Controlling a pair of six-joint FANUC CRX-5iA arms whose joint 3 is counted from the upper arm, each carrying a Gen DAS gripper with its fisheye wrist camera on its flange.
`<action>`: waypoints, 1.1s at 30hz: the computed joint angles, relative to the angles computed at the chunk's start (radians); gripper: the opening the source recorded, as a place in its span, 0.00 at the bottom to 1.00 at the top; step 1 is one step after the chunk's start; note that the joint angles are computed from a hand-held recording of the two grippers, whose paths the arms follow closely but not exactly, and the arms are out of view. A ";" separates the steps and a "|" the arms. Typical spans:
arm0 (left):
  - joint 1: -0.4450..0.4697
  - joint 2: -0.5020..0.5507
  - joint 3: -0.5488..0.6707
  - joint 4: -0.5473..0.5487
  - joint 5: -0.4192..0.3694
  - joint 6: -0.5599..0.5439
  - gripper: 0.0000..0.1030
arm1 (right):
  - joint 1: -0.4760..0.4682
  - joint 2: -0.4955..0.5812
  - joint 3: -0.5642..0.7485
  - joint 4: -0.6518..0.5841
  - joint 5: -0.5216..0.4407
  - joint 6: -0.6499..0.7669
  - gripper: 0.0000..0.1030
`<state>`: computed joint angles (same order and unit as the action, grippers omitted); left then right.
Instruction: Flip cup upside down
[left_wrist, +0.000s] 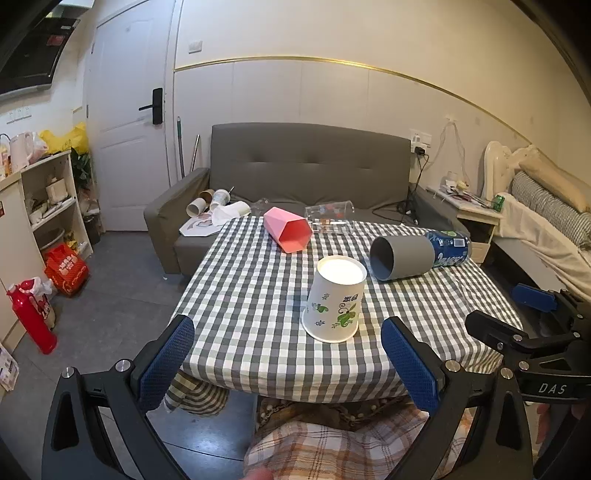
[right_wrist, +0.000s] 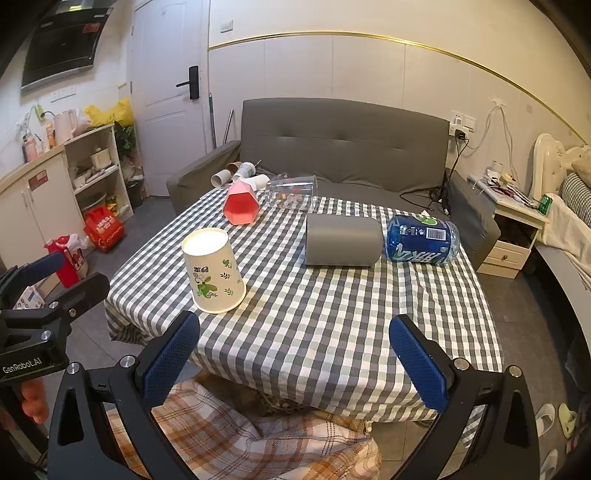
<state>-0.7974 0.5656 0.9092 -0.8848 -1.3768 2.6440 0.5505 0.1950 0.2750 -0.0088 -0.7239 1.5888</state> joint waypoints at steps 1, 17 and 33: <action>0.000 -0.001 -0.001 -0.001 0.000 0.003 1.00 | 0.001 0.001 0.000 0.000 0.000 0.000 1.00; -0.002 -0.005 -0.005 -0.006 0.002 0.008 1.00 | -0.001 0.000 -0.001 0.001 0.000 0.004 1.00; 0.000 -0.002 -0.008 0.003 -0.001 0.003 1.00 | -0.002 0.006 0.005 0.007 -0.008 0.005 1.00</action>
<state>-0.7978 0.5634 0.9014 -0.8822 -1.3782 2.6474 0.5484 0.2011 0.2796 -0.0021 -0.7315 1.5942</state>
